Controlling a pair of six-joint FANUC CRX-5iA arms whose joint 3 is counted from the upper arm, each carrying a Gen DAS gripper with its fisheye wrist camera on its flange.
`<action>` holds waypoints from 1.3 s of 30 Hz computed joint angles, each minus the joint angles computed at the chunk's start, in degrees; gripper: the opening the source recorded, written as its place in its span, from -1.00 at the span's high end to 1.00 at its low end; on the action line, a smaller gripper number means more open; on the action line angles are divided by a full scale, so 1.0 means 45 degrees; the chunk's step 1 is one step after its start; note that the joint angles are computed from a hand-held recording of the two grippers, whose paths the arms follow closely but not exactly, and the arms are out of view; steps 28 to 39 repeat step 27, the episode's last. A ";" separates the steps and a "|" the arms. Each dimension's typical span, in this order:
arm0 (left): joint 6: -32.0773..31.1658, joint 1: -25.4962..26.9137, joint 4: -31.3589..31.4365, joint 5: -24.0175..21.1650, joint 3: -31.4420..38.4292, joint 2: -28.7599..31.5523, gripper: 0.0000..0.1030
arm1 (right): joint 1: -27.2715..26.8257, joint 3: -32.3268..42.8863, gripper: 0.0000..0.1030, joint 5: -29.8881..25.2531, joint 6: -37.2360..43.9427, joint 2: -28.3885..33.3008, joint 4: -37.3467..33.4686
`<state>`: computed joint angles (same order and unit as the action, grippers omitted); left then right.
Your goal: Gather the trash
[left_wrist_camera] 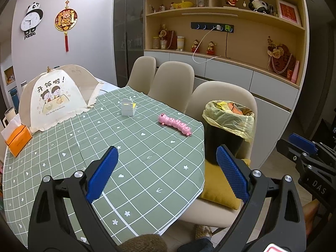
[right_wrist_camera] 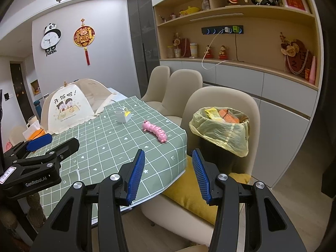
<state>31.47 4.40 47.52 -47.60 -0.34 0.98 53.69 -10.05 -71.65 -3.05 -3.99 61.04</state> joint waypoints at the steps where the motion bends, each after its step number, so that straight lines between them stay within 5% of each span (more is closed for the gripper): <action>1: -0.0050 0.0004 0.0045 0.0010 -0.0023 -0.0016 -0.75 | 0.0002 -0.0014 0.13 -0.0010 -0.0001 -0.0011 0.0014; 20: -0.0414 0.0258 0.0321 -0.0531 -0.0037 0.0097 -0.75 | 0.0122 0.0017 0.13 -0.0321 -0.0024 0.0172 -0.0016; 25: 0.1323 0.0638 -0.0984 -0.1266 0.1352 0.1203 -0.75 | -0.0641 0.0624 0.13 0.0758 0.1284 0.0745 -0.0477; 27: 0.2944 0.1118 -0.1689 -0.2417 0.3115 0.2841 -0.75 | -0.1152 0.1207 0.06 0.1524 0.2457 0.1293 -0.1002; 39: 0.2944 0.1118 -0.1689 -0.2417 0.3115 0.2841 -0.75 | -0.1152 0.1207 0.06 0.1524 0.2457 0.1293 -0.1002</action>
